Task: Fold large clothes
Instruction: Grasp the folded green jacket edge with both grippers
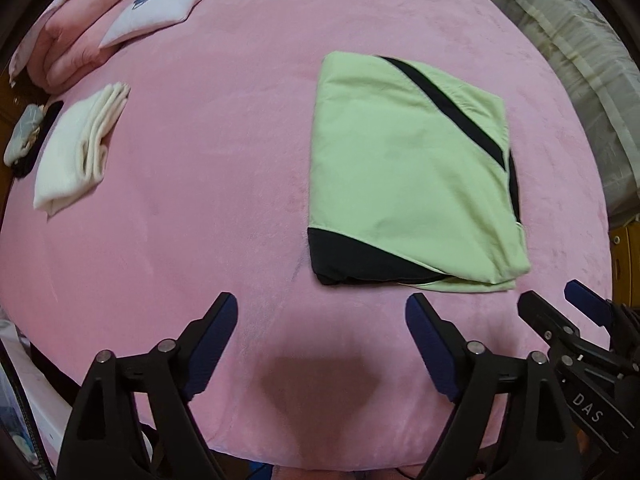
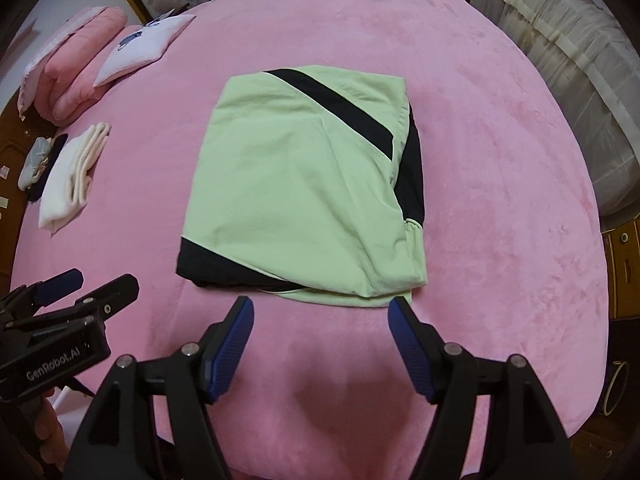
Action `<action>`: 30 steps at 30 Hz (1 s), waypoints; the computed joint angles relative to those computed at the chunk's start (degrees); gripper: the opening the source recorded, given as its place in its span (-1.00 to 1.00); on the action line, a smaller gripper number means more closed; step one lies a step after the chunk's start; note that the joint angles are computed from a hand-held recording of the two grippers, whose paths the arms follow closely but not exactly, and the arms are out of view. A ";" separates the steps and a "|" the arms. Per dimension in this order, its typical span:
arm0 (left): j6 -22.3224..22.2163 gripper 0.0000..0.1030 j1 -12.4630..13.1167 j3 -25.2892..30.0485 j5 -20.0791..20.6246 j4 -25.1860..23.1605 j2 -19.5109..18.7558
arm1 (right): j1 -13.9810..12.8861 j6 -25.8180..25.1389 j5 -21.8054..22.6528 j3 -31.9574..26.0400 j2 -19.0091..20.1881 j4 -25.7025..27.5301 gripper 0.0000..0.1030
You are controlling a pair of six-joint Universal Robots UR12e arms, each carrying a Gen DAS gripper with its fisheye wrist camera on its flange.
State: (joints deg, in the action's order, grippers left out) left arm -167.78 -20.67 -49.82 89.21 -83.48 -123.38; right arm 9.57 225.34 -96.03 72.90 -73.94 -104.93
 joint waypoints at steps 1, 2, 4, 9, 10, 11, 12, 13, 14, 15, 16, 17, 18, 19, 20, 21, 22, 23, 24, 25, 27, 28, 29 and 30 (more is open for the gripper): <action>0.29 0.77 0.02 0.12 -0.56 -0.05 0.07 | -0.05 -0.05 0.14 -0.16 0.08 0.11 0.45; 0.63 0.77 -0.01 0.16 -0.87 0.13 0.13 | -0.11 -0.24 0.25 -0.23 -0.01 0.49 0.49; 1.32 0.77 -0.19 -0.10 -0.61 0.94 0.32 | -0.23 -1.00 0.50 -0.45 -0.01 0.99 0.50; 0.45 0.78 -0.48 0.63 -0.22 -0.25 -0.32 | -0.67 -1.05 0.99 -0.08 -0.30 1.53 0.50; 0.13 0.78 -0.54 0.99 -0.17 -0.80 -0.62 | -0.76 -1.03 1.14 -0.03 -0.32 1.76 0.50; -0.17 0.78 -0.61 1.39 0.10 -1.56 -1.00 | -0.90 -1.12 1.07 -0.01 -0.27 2.22 0.50; -0.50 0.78 -0.71 1.84 0.47 -2.05 -1.47 | -1.01 -1.30 1.02 0.10 -0.30 2.35 0.50; -0.88 0.78 -0.79 2.18 0.90 -2.48 -1.88 | -1.24 -1.48 1.17 0.42 -0.38 2.17 0.50; -1.36 0.78 -0.83 2.56 1.24 -2.72 -2.40 | -1.59 -1.24 1.66 1.04 -0.63 1.47 0.50; -1.72 0.78 -0.88 3.08 1.50 -2.96 -2.98 | -1.98 -0.79 2.22 1.71 -0.90 0.75 0.50; -2.07 0.78 -0.94 3.75 1.75 -3.16 -3.66 | -2.31 -0.40 2.72 2.23 -1.05 0.24 0.50; -2.67 0.78 -0.98 4.60 1.97 -3.11 -4.58 | -2.84 -0.09 3.58 2.94 -1.21 -0.36 0.50; -3.18 0.78 -0.98 5.35 2.04 -3.12 -5.33 | -3.18 -0.03 4.14 3.31 -1.25 -0.56 0.50; -3.69 0.78 -0.98 6.28 2.09 -3.35 -6.18 | -3.78 -0.18 5.08 4.05 -1.36 -1.05 0.50; -4.11 0.78 -0.96 7.44 1.99 -3.70 -7.19 | -4.45 -0.43 6.20 5.13 -1.54 -2.26 0.50; -4.65 0.78 -0.94 8.73 1.98 -4.03 -8.32 | -5.06 -0.66 7.08 6.00 -1.61 -3.13 0.50; -5.37 0.78 -1.00 9.86 2.52 -4.26 -9.30 | -5.55 -0.83 7.73 6.75 -1.64 -3.89 0.50; -6.33 0.78 -1.07 11.21 2.89 -4.32 -10.48 | -6.10 -0.93 8.65 7.78 -1.71 -5.28 0.50; -6.51 0.78 -1.03 12.05 2.72 -4.54 -11.19 | -7.10 -0.87 10.63 9.34 -1.79 -7.14 0.50; -6.75 0.78 -1.00 13.32 2.43 -4.99 -12.21 | -7.76 -0.61 12.05 10.16 -1.77 -7.85 0.50; -6.80 0.78 -0.87 15.13 1.62 -5.28 -13.76 | -9.37 0.06 15.27 12.33 -1.71 -10.15 0.49; -6.82 0.78 -0.78 16.15 1.08 -5.60 -14.59 | -9.93 0.38 16.47 13.44 -1.78 -12.02 0.49; -6.79 0.78 -0.67 17.22 0.39 -6.31 -15.34 | -10.75 0.89 18.35 14.92 -1.85 -14.62 0.50; -6.54 0.78 -0.45 18.89 -0.90 -7.61 -16.45 | -11.36 1.22 19.65 15.82 -1.78 -16.23 0.49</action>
State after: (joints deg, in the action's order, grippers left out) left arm -174.32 -21.12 -30.93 88.30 -91.08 -139.83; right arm -1.79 226.55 -76.38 88.71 -75.72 -121.17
